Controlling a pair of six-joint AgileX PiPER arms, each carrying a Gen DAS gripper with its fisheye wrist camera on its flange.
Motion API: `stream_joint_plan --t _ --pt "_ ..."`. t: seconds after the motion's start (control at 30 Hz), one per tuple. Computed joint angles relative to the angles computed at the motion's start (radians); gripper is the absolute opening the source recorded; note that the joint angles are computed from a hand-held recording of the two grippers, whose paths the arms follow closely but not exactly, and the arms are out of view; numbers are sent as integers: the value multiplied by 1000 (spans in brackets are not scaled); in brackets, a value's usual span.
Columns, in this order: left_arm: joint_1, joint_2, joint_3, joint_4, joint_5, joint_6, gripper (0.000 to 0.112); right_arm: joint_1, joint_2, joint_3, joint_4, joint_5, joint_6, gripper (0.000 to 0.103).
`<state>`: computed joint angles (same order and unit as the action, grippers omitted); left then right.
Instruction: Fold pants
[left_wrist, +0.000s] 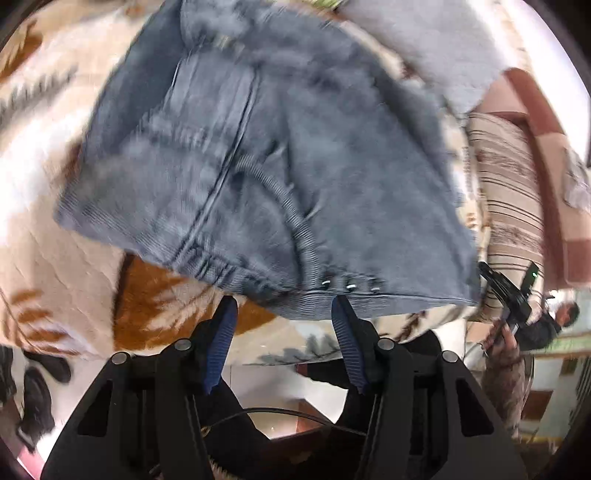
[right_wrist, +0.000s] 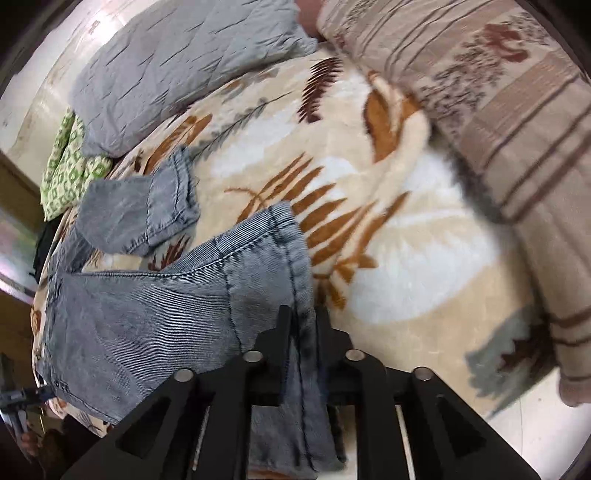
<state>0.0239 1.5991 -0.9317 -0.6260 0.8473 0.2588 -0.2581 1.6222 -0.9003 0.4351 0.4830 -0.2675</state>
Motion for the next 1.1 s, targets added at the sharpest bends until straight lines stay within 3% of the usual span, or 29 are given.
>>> stream_joint_plan --t 0.03,0.1,0.17,0.33,0.53,0.57,0.6,0.63,0.8,0.9,1.03,1.1 --pt "13 -18 -9 4 3 12 55 5 -18 -9 -16 -1 15 39" --pt "10 -24 -96 98 2 -66 80 14 -41 -55 32 23 -32 53" --pt "11 30 -198 182 -15 -131 83 56 -9 -130 49 39 -30 65" --pt "56 351 -553 262 72 -245 83 159 241 -409 129 118 -18 65" --pt "65 624 -884 280 192 -358 83 267 576 -794 -147 225 304 65" --pt "61 640 -905 280 199 -364 83 272 600 -821 -143 242 283 56" --pt "54 669 -945 294 215 -374 83 294 598 -826 -161 227 248 38" --pt "49 682 -966 303 225 -377 83 312 591 -840 -188 235 215 12" --pt "34 742 -1083 374 236 -388 83 285 585 -986 -325 239 272 12" --pt "50 783 -1162 376 263 -406 83 229 727 -1258 -369 364 354 12" --pt "80 828 -1263 391 313 -416 83 211 972 -1640 -394 606 415 18" --pt "103 840 -1309 388 320 -415 83 200 1006 -1684 -352 649 410 20"
